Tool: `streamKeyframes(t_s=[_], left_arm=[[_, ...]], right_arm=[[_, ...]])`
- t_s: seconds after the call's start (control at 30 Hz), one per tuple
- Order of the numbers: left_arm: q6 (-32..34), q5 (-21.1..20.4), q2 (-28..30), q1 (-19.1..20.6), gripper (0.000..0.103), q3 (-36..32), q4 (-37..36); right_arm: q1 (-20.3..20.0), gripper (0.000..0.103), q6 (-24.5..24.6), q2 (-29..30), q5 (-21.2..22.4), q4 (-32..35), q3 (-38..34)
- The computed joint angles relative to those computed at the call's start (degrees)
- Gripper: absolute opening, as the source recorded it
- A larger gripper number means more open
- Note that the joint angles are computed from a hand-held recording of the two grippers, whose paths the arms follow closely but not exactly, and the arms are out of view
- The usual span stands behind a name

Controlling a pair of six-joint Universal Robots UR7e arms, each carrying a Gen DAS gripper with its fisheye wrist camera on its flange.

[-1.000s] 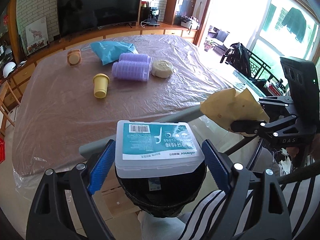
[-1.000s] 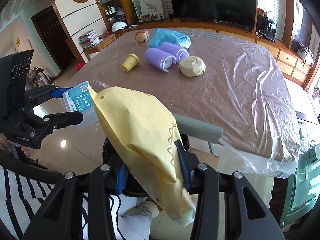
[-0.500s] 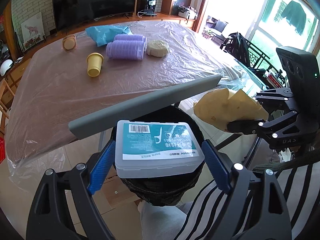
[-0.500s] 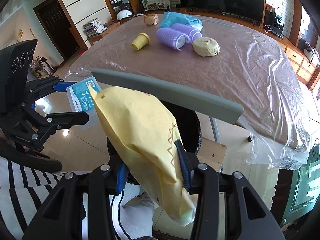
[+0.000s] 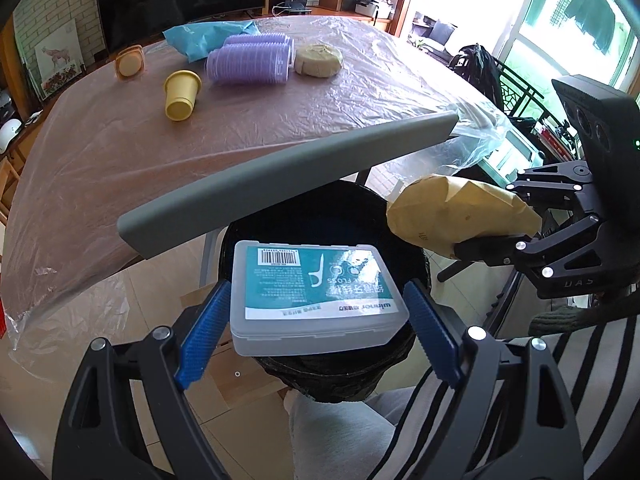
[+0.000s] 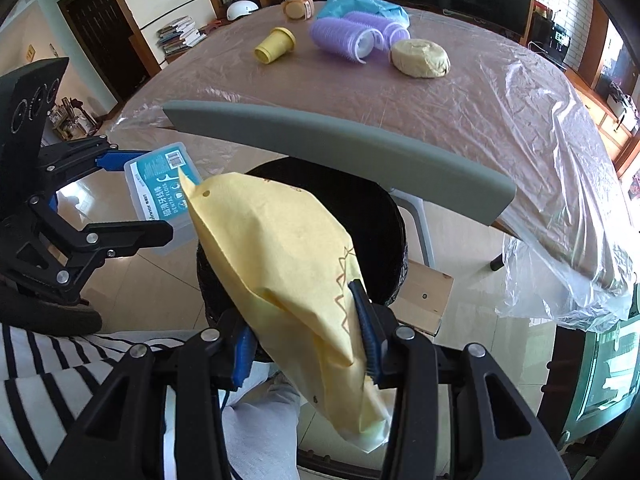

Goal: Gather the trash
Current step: 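Carry the floss box and yellow paper bag over the trash bin, then open both tools to drop the floss box and paper bag into the bin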

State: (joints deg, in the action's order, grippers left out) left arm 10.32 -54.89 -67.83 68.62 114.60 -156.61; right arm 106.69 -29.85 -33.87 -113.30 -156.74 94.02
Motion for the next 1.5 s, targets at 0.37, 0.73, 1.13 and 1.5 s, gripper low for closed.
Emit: streamKeyframes(t_s=[0.37, 0.73, 1.13, 1.5], left_arm=[[1.2, 1.1, 2.8, 1.1, 0.087, -1.8, 0.5], [1.5, 2.3, 4.9, 2.2, 0.087, -3.6, 1.7], [2.2, 3.7, 6.8, 2.6, 0.087, -4.7, 2.2], [4.1, 5.4, 8.3, 2.6, 0.087, -5.2, 1.9]], right_arm=[[-0.7, 0.042, 0.8, 4.2, -1.9, 1.0, -4.3], [-0.8, 0.042, 0.6, 6.9, -3.5, 2.9, -7.3], [-0.8, 0.042, 1.2, 8.9, -5.2, 4.1, -9.2], [-0.3, 0.042, 2.0, 10.3, -6.6, 4.7, -10.4]])
